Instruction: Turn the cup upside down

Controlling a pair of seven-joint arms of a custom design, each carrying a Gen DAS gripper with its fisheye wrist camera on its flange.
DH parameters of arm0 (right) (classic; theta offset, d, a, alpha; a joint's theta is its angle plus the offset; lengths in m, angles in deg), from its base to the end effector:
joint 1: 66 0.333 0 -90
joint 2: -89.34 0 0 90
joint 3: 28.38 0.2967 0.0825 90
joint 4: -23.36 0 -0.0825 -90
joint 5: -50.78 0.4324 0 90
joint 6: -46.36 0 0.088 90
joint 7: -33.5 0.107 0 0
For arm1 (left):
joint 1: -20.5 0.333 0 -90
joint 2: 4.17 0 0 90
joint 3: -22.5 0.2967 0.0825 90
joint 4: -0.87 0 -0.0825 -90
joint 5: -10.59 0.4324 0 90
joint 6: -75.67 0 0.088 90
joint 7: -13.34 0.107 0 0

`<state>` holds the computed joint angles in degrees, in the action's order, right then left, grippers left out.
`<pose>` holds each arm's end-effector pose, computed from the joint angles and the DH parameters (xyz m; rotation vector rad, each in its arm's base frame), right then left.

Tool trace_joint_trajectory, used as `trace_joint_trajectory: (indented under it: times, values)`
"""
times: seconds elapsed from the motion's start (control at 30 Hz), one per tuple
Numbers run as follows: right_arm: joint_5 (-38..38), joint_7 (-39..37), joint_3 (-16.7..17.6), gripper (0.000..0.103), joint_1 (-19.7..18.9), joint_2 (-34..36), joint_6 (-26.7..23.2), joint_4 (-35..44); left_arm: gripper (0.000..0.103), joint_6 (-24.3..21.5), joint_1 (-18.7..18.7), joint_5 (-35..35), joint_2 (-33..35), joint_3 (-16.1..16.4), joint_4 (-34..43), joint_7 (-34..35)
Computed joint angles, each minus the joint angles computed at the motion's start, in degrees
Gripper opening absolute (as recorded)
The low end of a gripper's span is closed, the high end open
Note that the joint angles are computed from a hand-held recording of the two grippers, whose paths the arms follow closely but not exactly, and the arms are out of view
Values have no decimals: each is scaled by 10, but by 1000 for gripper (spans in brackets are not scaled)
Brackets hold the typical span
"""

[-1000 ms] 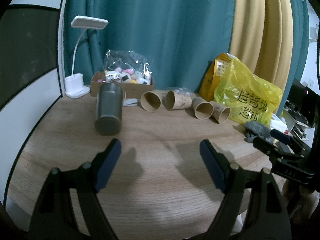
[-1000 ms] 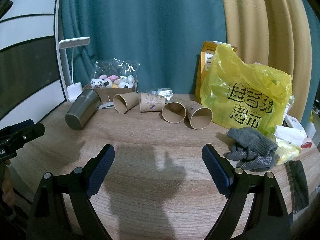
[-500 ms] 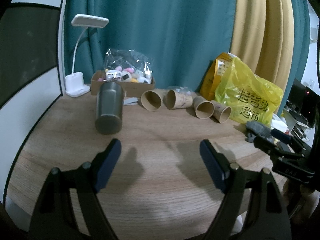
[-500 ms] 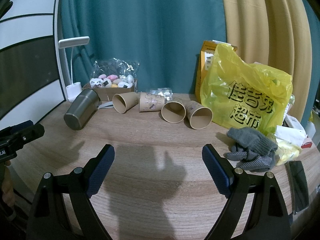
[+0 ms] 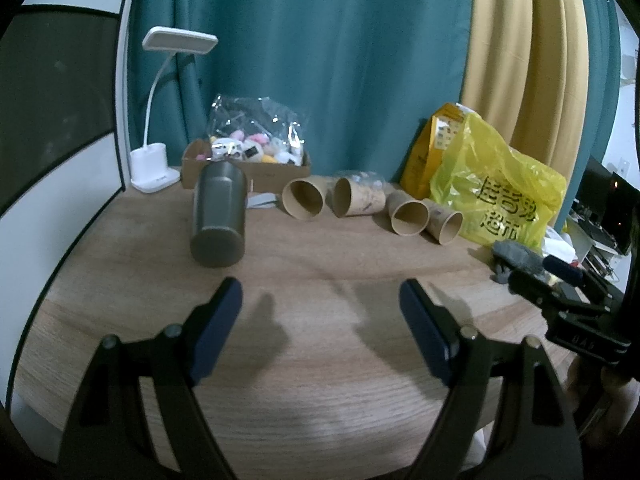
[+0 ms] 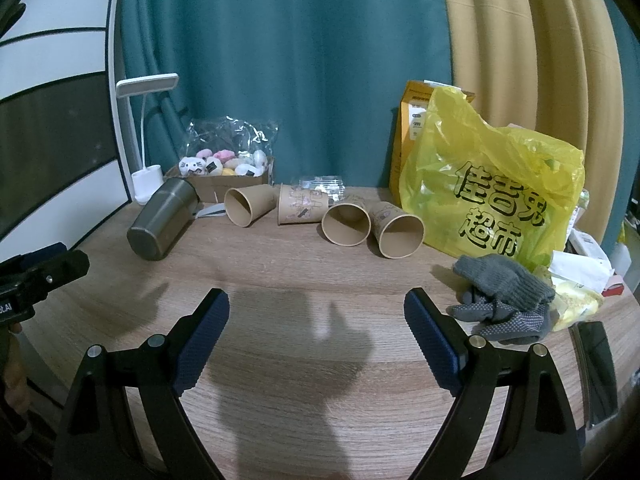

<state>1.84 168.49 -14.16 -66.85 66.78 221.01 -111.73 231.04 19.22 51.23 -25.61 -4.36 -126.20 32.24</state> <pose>0.4925 0.1878 0.5402 -1.7647 1.3058 -1.0240 0.4666 -0.3023 0.5646 -1.7687 1.4891 -1.0039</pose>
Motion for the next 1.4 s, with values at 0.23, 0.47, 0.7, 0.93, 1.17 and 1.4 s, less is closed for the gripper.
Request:
trace_joint_trajectory:
  times: [0.23, 0.47, 0.7, 0.93, 1.17, 1.4]
  values:
    - [6, -6, -2, 91, 3, -1, 0, -1, 82, 0, -1, 1, 0, 1, 0, 0]
    - [7, -6, 0, 91, 1, -2, -2, -1, 82, -1, -2, 0, 0, 1, 0, 1]
    - [12, -10, -2, 91, 4, -2, -3, -1, 82, 1, -3, -1, 1, 3, 0, 2]
    - [16, -14, -8, 91, 4, 11, 0, 6, 82, 2, -12, -13, 32, 11, 18, 26]
    - [48, -50, -44, 91, 23, 51, -10, 31, 82, -30, -62, -68, 128, 55, 103, 119]
    - [97, -106, -89, 91, 44, 112, -24, 83, 82, -85, -117, -165, 276, 104, 271, 243]
